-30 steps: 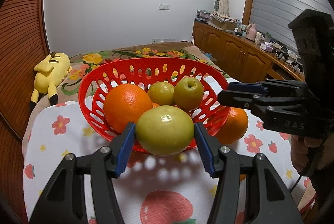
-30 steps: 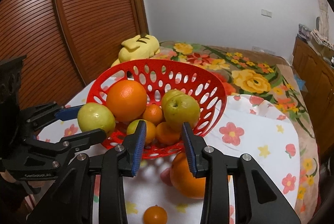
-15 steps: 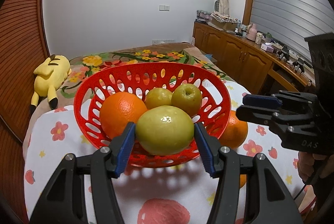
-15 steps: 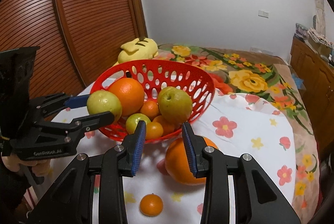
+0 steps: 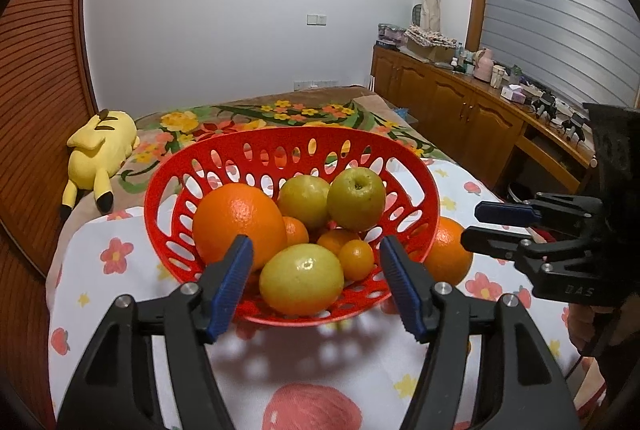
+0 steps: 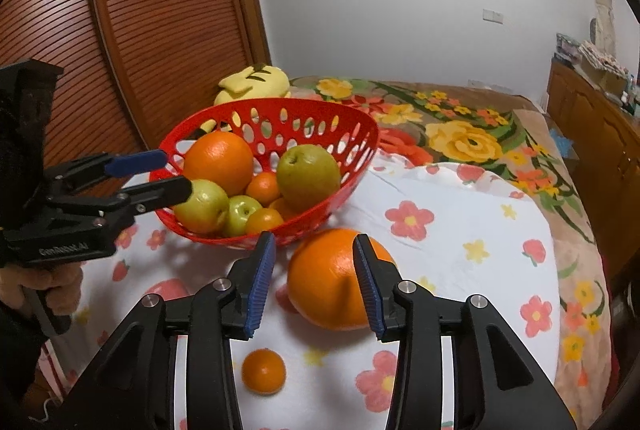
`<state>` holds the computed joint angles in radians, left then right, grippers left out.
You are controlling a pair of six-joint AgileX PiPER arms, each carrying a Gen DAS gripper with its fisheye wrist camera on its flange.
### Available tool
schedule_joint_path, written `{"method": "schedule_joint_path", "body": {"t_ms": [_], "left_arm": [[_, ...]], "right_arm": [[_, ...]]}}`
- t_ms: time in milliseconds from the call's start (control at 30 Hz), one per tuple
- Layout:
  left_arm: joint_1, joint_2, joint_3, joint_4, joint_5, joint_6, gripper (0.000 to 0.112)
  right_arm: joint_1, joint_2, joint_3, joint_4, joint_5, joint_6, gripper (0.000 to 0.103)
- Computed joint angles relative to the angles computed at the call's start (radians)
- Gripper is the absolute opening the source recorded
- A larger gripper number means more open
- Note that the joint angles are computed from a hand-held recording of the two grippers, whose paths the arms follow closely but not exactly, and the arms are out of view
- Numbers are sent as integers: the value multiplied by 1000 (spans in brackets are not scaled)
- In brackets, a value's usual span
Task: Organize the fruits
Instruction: 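Lower both fruits into the basket and open both grippers, then grasp a large orange with the right gripper while the left approaches a small tangerine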
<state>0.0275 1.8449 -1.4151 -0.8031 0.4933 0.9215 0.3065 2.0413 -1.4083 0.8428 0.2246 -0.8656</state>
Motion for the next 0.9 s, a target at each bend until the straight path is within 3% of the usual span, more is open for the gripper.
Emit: {"method": "schedule_joint_path", "body": {"t_ms": [233, 367, 533, 767, 900], "left_arm": [[31, -57, 89, -132, -2, 132, 66], [47, -72, 108, -179, 11, 180, 66], [65, -99, 142, -237, 26, 239, 66], [83, -125, 183, -293, 41, 298, 66], [86, -123, 198, -303, 36, 314, 66]], "right_arm": [[3, 23, -3, -17, -15, 2, 56], [20, 46, -31, -265, -36, 229, 62], [26, 81, -79, -457, -26, 418, 68], [23, 136, -152, -523, 25, 483, 74], [28, 162, -179, -646, 38, 599, 80]]}}
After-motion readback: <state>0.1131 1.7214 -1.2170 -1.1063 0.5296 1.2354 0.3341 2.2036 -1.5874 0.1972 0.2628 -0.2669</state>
